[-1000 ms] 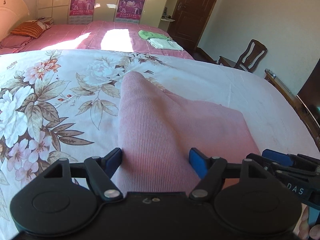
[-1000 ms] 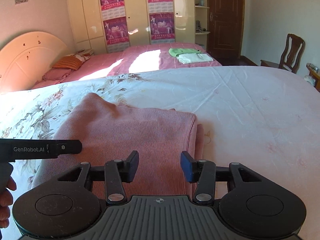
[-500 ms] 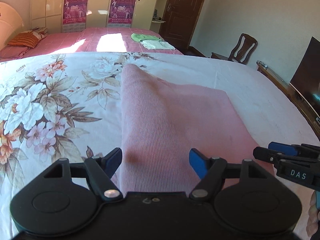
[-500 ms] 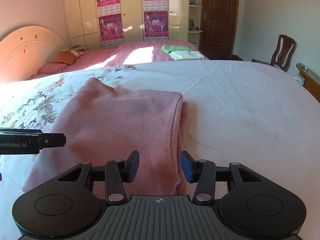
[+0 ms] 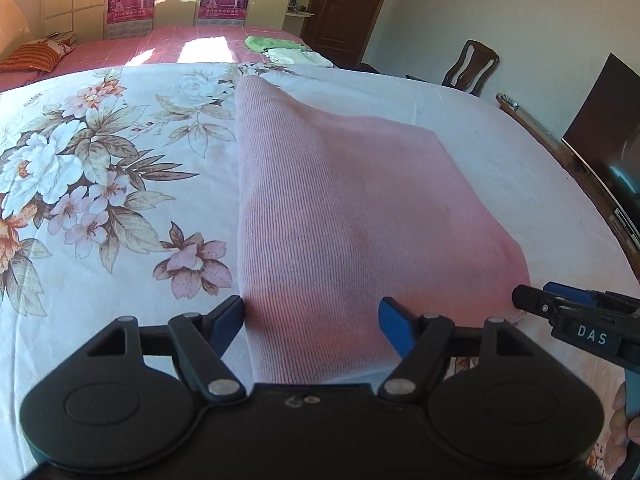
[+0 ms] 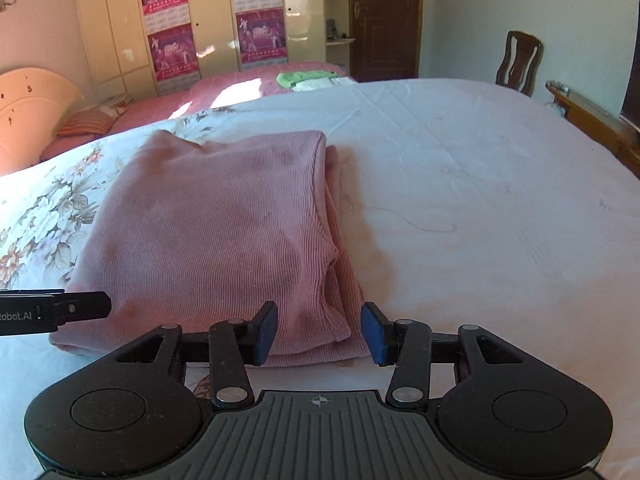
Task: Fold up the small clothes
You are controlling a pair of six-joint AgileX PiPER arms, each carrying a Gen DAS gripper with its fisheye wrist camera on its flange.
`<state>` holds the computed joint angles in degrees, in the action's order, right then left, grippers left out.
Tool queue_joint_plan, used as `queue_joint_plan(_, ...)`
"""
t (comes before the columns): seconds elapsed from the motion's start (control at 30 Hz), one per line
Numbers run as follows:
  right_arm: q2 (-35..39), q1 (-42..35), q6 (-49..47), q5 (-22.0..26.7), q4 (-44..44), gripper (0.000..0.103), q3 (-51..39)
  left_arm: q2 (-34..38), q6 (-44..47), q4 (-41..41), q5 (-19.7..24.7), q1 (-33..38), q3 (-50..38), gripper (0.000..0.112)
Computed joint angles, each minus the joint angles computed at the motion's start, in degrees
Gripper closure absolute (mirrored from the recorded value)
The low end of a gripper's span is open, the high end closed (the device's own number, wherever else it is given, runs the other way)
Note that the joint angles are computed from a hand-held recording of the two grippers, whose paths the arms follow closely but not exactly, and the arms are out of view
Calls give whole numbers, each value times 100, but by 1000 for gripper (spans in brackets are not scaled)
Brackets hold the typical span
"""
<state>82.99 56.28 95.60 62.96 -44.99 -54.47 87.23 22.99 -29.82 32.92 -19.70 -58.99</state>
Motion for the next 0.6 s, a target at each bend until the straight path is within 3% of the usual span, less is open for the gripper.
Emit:
queue_joint_plan(0.1, 159, -257, -127, 52, 478, 57, -118, 150, 49, 137, 26, -47, -102, 39)
queue_joint_plan(0.27, 14, 240, 372, 403, 56, 57, -277, 133, 478, -167, 266, 183, -219, 39)
queue_joint_plan(0.47, -151, -72, 15, -190, -38, 55, -206, 250, -106, 243, 272, 71, -547, 39)
queue_joint_plan(0.53, -161, -298, -131, -470, -71, 32, -163, 335, -369, 425, 309, 30, -709, 39)
queue_joint_plan(0.6, -252, -560, -223, -839, -107, 28, -36, 468, -548, 466, 388, 36, -912, 38)
